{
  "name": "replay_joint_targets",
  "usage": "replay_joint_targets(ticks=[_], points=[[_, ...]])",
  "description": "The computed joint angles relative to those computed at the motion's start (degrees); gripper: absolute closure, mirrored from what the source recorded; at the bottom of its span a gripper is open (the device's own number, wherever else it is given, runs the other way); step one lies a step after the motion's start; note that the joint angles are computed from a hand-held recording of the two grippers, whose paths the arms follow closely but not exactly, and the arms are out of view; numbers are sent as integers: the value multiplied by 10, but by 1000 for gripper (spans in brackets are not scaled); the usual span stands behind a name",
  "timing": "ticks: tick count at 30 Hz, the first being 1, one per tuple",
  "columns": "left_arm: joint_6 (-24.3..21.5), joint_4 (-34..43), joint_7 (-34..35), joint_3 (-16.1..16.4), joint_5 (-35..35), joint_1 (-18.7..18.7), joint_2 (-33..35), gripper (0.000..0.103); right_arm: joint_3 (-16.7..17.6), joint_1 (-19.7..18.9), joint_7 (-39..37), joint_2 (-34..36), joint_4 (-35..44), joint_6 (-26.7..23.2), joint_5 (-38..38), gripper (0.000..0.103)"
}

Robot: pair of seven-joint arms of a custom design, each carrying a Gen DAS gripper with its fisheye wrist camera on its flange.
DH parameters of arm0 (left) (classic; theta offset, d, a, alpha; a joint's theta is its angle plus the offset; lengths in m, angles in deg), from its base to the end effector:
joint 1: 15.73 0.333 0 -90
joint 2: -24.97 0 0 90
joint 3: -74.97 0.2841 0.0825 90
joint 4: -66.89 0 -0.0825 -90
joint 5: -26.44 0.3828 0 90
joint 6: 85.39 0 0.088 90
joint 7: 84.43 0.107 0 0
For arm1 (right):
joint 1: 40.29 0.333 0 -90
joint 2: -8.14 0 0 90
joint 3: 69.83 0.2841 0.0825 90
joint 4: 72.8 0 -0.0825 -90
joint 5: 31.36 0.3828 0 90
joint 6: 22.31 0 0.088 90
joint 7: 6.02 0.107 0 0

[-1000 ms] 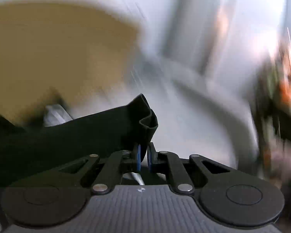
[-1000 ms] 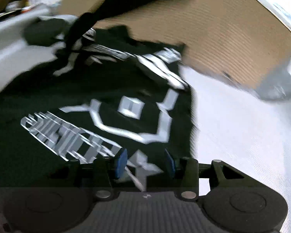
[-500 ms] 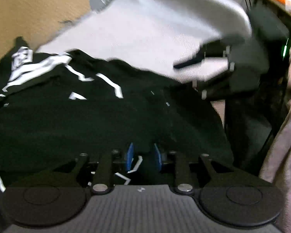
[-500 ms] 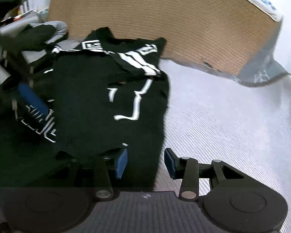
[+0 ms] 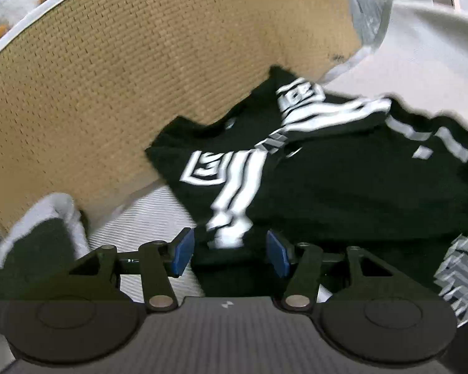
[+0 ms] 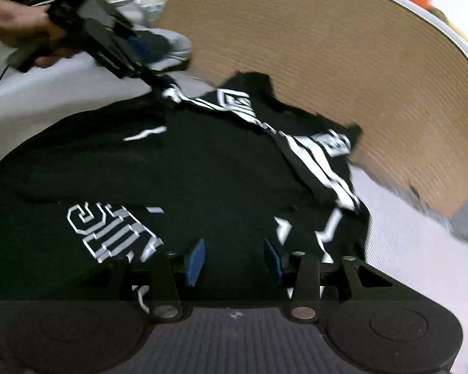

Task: Fold clothes

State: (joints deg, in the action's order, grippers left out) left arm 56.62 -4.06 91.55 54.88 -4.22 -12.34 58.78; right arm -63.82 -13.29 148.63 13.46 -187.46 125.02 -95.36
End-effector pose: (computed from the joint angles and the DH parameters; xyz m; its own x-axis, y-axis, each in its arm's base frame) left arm 0.7351 -0.1431 0.4912 -0.8502 -0.3565 -0.3874 0.0030 0.7325 -0.6807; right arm 0.4991 0.3404 0.4263 0.1429 -0.9494 0.2796 -0.6174 -0.3062 -0.7245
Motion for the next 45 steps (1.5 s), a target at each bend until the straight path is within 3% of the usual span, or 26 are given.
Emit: replay_joint_targets(ticks=[6,8,11,14,17,18,22,24,26,30,35,41,45], points=[[8,1,91,-13,6,6,16,38,-15,13,-48,75,83,11,24,53],[39,-1,98,-5,20,-9,26,37,-23,20,-60,92,100,20,33,53],[29,52,46,4,39,-25,64,30,-38,33,-64,112,116,25,35,53],[-12,120,-5,14,70,-39,106,28,-48,39,-69,122,122,30,47,53],[11,115,14,8,85,-37,114,28,-56,43,-62,126,119,40,53,52],[16,123,1,10,88,-39,120,29,-59,44,-58,128,119,42,54,51],[38,159,-53,22,109,-47,151,50,-65,43,-44,127,110,65,64,51],[51,178,-76,25,120,-49,167,50,-66,46,-37,125,106,64,66,51],[35,209,-109,18,118,-46,186,53,-70,49,-24,125,102,67,60,51],[70,165,-120,-11,88,-22,163,58,-72,46,-1,120,92,79,56,51],[15,205,-200,17,101,-22,179,55,-71,44,27,110,77,80,43,51],[8,119,-107,-30,67,16,127,56,-68,42,43,112,79,78,41,51],[25,123,-84,-20,68,-13,126,56,-66,41,45,112,81,73,43,51]])
